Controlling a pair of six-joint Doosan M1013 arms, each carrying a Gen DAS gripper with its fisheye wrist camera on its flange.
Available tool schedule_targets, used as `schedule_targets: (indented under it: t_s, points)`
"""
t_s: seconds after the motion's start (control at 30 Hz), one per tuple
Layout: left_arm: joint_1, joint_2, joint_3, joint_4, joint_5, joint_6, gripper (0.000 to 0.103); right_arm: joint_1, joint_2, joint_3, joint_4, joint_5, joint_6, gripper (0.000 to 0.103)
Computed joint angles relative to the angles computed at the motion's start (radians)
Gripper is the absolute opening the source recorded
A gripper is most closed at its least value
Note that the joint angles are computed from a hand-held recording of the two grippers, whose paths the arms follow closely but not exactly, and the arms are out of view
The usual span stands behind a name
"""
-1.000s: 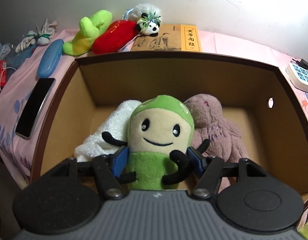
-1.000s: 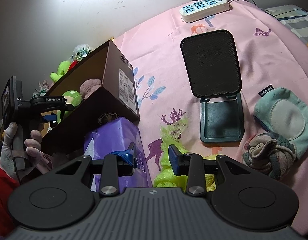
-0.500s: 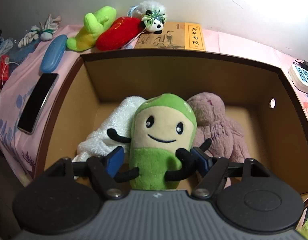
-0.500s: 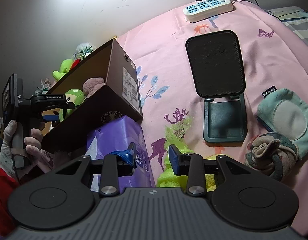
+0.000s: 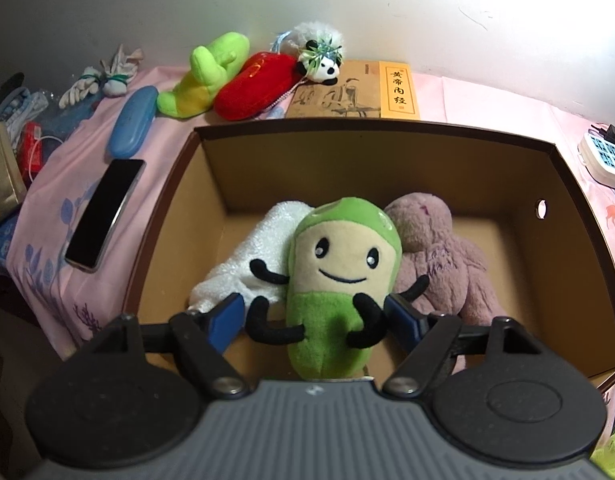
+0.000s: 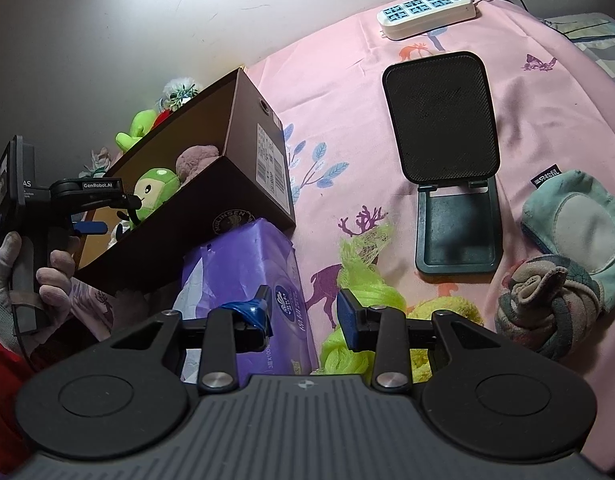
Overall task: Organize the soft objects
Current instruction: 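Lower the green plush into the box beside the teddy and open the left tool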
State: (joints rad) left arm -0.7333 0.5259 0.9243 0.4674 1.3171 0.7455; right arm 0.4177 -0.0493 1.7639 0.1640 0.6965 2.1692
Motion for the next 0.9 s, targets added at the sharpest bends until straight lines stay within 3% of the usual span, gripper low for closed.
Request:
schedule_targets:
  t_s: [0.9]
  points:
    - [-0.067, -0.078, 0.066, 0.165, 0.093, -0.138, 0.078, -0.039, -0.013, 0.015, 0.223, 0.004, -0.304, 0.019]
